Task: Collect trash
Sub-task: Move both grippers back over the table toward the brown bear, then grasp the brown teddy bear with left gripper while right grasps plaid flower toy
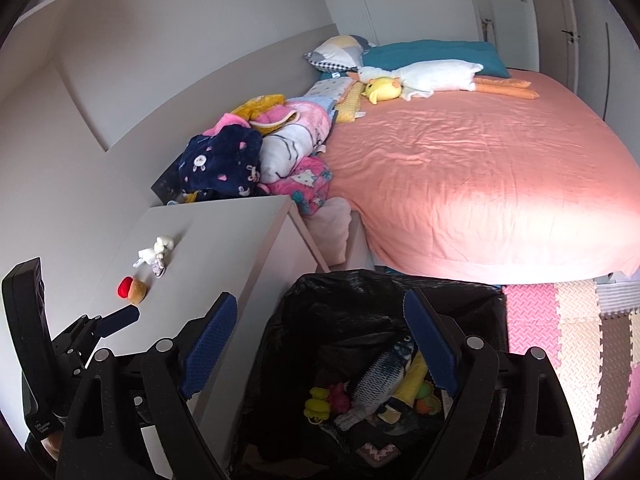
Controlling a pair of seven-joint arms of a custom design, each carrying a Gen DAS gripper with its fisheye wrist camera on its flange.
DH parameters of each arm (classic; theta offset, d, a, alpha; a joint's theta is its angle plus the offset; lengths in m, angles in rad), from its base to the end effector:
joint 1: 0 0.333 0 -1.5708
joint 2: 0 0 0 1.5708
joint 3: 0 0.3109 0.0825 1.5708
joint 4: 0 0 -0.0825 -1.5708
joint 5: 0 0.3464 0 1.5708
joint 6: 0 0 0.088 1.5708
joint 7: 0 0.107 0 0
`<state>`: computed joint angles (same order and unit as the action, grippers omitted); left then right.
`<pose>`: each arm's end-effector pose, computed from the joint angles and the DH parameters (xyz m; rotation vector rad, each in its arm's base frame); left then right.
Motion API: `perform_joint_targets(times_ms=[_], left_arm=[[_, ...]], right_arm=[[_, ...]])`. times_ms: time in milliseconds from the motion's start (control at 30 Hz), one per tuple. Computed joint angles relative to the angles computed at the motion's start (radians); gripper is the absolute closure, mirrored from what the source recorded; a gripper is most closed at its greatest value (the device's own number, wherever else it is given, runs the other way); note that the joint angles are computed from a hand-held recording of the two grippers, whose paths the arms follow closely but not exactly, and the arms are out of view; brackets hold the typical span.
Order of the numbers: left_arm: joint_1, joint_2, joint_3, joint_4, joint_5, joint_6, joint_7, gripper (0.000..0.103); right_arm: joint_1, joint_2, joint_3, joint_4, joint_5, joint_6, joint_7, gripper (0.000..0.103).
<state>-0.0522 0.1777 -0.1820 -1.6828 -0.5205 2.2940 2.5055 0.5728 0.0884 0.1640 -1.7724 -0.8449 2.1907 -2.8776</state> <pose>0.5994 -0.1453 0.5492 -0.9355 2.6654 -0.9087 0.4547 0.3713 0.5545 -1.0185 2.2103 -0.6480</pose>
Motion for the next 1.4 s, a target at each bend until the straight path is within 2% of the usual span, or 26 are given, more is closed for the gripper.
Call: perform_joint_targets(times_ms=[467,800,1200,1400], left_arm=[[0.043,0.079,0.026,0.084,0.055,0.022,-0.104,0.006],[0.071,0.172,0.038,0.188,0.121,0.04,-0.221,0.006],[0.081,0.354,0.045,0.427,0.217,0.031,-0.364,0.006],[0.071,0.483,0.045,0.624,0.273,-0.031,-0.44,0.012]], right_arm=[[0.023,0.168,-0.055,0.191,0.047,0.094,-0.166,0.018],[0.051,0.346,-0.112,0.413,0.136,0.14,-0.347,0.018],[0.074,0.539,-0.175,0.69,0.282,0.107,-0.534,0.018],[0.074,0.661,-0.196,0.882,0.361,0.058,-0.627,0.018]])
